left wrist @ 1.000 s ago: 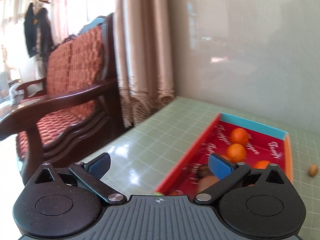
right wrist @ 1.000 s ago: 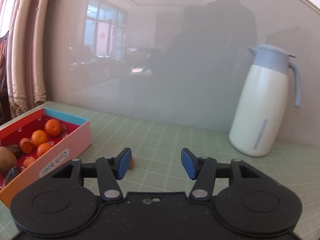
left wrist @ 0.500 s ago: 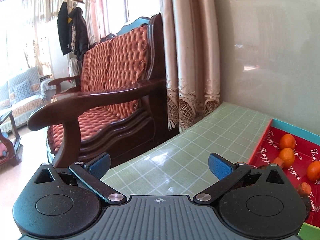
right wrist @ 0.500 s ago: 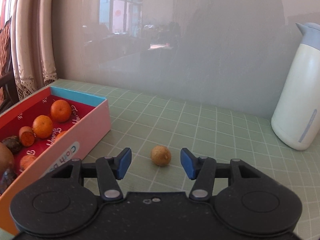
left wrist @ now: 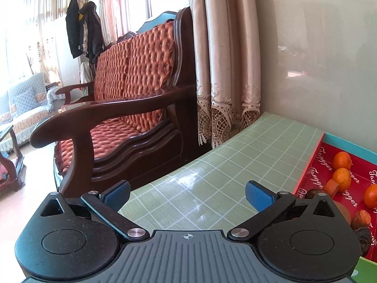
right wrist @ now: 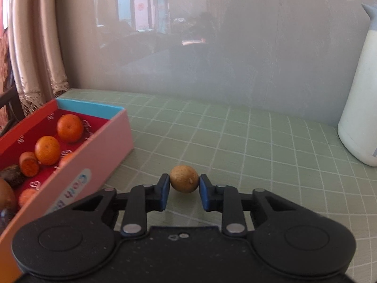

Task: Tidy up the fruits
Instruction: 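Close the right gripper on the small brown nut, then carry the nut with the right gripper into the red box and release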

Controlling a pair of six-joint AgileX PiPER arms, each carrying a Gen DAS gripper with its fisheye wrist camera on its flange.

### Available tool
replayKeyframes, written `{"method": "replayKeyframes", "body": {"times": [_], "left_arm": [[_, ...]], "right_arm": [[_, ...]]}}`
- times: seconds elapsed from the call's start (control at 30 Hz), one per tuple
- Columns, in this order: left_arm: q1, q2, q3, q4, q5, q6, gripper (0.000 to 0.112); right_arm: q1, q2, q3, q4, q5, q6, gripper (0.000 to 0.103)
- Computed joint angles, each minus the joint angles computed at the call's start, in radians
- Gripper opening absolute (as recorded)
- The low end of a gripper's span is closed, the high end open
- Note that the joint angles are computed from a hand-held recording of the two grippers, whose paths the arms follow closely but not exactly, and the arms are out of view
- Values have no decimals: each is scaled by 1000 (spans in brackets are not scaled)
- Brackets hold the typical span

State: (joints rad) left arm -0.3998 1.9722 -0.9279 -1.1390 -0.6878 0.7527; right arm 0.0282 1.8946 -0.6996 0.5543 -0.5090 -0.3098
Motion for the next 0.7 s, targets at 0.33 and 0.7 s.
{"method": "replayKeyframes", "body": {"times": [0.33, 0.7], "left_arm": [[8, -5, -8, -33, 27, 36, 103], [39, 0, -14, -64, 123, 103, 103]], "right_arm": [[136, -151, 55, -161, -15, 103, 25], [257, -98, -33, -106, 46, 38, 26]]}}
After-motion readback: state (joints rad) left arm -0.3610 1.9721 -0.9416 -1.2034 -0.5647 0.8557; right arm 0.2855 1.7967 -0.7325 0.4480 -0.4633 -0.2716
